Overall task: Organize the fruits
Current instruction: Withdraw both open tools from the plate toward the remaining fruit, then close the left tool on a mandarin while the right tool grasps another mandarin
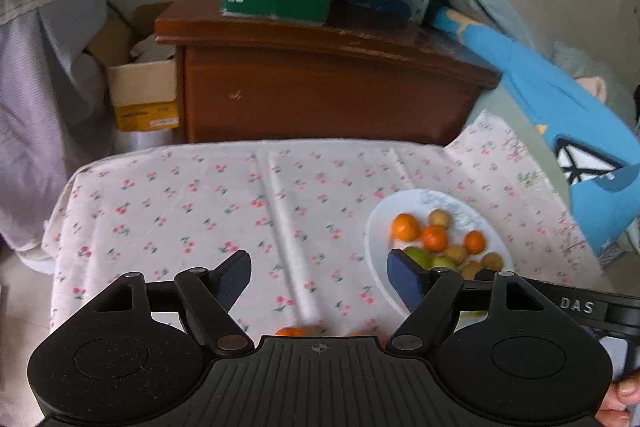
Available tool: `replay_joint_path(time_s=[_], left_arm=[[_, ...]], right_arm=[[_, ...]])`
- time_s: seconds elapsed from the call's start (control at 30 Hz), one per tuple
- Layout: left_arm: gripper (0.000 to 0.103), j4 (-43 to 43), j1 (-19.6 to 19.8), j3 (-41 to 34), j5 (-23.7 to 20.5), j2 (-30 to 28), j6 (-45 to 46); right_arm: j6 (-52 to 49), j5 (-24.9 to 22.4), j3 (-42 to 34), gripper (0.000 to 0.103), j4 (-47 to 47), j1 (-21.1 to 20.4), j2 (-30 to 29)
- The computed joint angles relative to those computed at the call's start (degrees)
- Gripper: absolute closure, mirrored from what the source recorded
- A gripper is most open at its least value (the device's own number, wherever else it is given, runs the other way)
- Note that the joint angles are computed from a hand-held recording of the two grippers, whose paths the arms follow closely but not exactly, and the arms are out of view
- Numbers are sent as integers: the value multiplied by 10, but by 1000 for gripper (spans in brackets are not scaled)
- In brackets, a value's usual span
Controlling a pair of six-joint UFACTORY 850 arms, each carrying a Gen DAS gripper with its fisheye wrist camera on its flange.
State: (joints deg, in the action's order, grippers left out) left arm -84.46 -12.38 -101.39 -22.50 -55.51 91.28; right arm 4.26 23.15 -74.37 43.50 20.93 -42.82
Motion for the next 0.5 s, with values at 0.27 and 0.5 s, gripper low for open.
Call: replay_joint_path(time_s=[0.27, 0.5], left_arm=[[27, 109, -6, -8, 61, -11, -94], [27, 304, -9, -36, 93, -29, -308]], right_arm=[[-67, -32, -39, 68, -15, 14, -26], [-142, -61, -75, 68, -3, 22, -50]])
